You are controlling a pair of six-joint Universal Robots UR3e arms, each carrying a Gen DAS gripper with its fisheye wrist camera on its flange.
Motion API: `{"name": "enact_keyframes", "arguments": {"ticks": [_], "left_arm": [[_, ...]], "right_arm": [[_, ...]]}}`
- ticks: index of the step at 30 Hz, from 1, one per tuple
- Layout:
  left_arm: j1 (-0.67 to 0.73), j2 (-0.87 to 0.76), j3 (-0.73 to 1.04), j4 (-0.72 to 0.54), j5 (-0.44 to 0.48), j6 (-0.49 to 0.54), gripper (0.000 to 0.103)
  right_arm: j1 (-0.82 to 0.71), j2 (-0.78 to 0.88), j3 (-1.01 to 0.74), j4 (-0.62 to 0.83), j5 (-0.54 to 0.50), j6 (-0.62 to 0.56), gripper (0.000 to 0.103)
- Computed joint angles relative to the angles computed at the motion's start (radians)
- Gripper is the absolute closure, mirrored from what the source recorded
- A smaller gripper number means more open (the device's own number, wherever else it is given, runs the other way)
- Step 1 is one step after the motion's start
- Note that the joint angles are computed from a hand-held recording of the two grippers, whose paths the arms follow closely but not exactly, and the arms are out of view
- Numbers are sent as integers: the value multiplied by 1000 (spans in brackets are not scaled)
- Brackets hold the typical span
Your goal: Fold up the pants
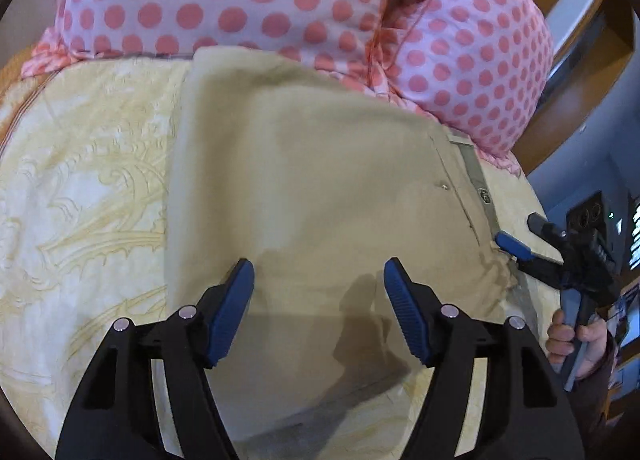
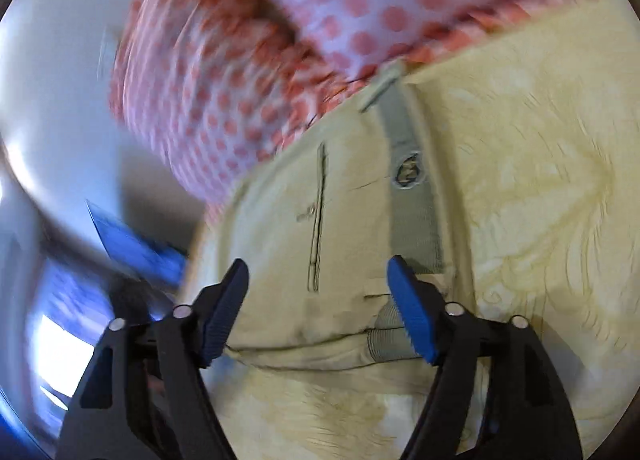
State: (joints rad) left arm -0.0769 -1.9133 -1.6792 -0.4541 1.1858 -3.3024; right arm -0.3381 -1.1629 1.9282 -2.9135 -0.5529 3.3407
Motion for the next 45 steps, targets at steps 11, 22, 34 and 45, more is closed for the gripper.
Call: {"name": "enact_keyframes", "arguments": {"ticks": [11, 22, 34, 45], "left_arm": [[-232, 358, -367, 141, 450, -85, 1], [-553, 302, -545, 275, 858, -271, 1], [-604, 232, -583, 427, 936, -321, 1], [-604, 226, -583, 437, 938, -319, 1]], "right_arm": [[343, -383, 358, -356, -680, -93, 2], [782, -158, 429, -605, -1230, -24, 2], [821, -50, 476, -795, -1299, 2, 2], [817, -52, 480, -798, -1294, -1, 2]]}}
